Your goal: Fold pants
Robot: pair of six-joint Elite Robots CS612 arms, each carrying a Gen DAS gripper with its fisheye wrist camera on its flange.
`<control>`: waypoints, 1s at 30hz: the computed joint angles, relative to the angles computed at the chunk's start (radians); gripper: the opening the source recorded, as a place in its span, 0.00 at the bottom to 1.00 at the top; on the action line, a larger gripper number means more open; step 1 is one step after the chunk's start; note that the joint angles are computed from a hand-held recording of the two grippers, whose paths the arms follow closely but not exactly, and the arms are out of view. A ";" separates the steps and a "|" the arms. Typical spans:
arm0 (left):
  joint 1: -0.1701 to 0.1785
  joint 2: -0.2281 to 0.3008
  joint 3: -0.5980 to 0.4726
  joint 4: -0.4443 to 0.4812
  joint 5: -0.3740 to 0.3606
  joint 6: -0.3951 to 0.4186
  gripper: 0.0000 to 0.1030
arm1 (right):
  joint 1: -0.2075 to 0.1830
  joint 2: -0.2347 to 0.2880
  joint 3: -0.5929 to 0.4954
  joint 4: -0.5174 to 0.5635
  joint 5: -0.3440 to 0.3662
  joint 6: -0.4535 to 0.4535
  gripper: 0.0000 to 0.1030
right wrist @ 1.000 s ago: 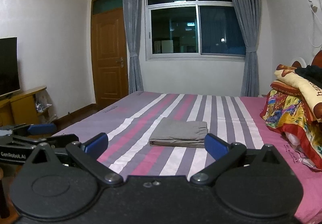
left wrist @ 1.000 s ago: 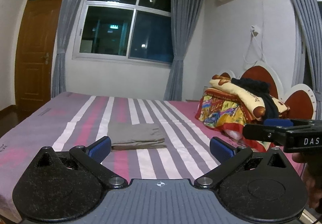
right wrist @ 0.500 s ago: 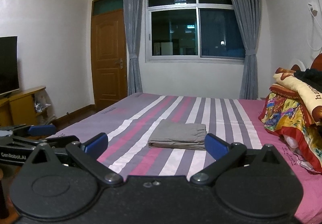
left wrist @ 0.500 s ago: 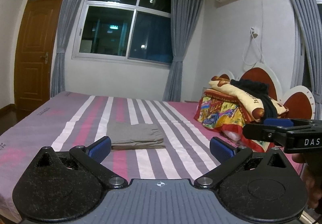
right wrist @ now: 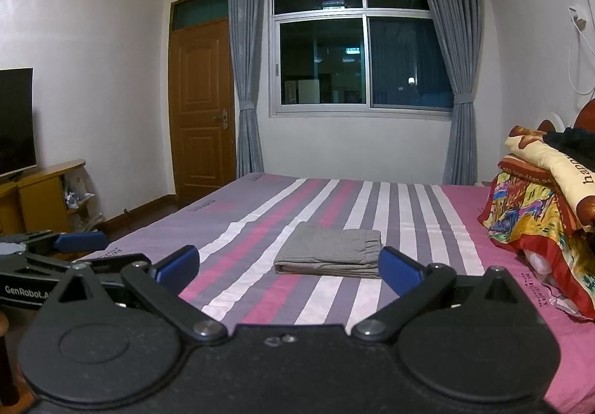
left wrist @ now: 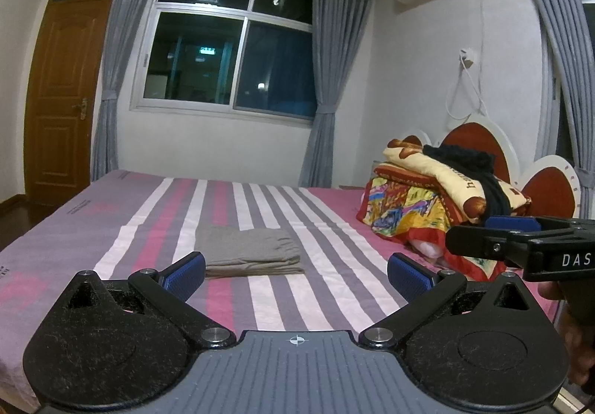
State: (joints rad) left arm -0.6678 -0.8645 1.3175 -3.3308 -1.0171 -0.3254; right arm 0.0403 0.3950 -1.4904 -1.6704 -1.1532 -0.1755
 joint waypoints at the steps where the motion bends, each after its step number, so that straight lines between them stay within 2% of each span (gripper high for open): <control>1: 0.000 0.000 0.000 0.000 0.000 -0.001 1.00 | -0.001 0.000 0.000 0.000 0.001 -0.001 0.99; 25: -0.004 0.006 -0.015 -0.010 0.011 0.011 1.00 | 0.001 0.000 -0.001 -0.001 0.001 0.002 0.99; 30: -0.005 0.013 -0.020 -0.018 0.021 0.038 1.00 | 0.001 0.001 -0.001 -0.002 0.000 0.003 0.99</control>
